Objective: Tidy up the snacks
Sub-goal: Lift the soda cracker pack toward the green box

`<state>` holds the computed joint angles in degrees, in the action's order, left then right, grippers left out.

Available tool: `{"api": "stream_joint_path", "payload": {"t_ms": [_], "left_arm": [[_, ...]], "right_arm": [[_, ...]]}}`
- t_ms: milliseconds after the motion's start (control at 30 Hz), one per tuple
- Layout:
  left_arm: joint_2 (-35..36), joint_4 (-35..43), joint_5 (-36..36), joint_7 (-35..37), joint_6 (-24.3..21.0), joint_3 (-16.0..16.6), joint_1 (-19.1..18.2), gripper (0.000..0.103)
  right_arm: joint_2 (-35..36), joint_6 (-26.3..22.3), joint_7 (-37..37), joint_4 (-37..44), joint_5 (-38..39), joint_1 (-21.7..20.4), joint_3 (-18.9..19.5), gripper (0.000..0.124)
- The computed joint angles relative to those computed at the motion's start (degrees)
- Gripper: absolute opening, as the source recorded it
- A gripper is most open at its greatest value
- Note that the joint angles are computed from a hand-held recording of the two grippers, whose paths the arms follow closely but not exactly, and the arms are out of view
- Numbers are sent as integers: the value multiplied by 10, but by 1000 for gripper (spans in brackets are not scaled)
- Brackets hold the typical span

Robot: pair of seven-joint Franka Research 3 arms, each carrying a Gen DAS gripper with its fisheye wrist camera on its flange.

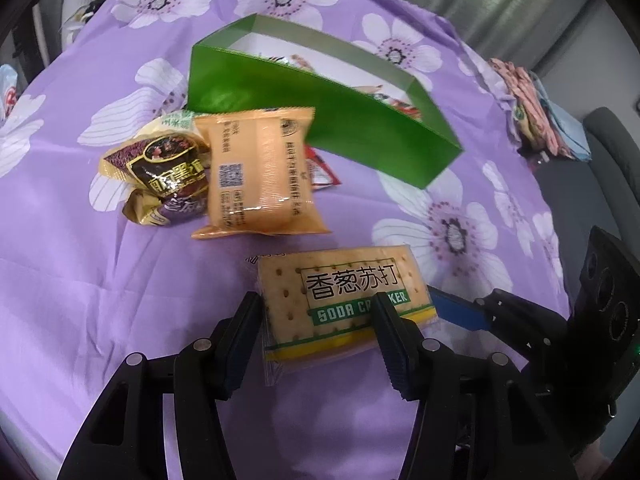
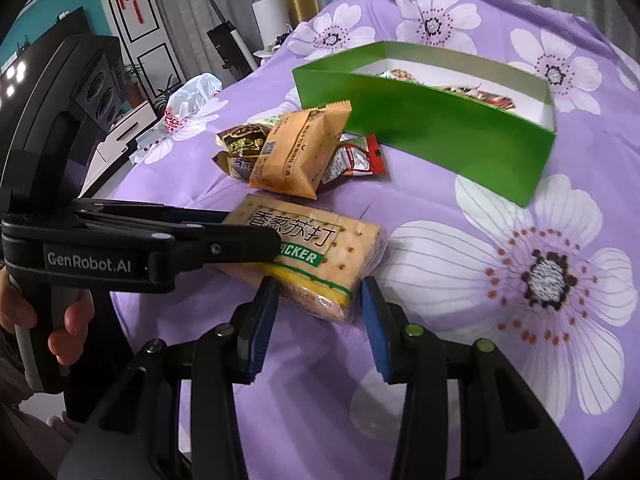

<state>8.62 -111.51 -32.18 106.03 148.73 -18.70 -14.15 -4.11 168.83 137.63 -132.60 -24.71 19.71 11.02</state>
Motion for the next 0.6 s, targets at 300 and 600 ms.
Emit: {"api": "stream_joint_path", "payload": {"t_ms": [300, 600], "left_arm": [[-18, 12, -25, 38, 25, -2, -10, 57], [34, 102, 14, 34, 32, -10, -8, 57]], "right_arm": [[-49, -10, 111, -3, -120, -53, 42, 43], [-43, -13, 174, 37, -215, -88, 42, 43]]}}
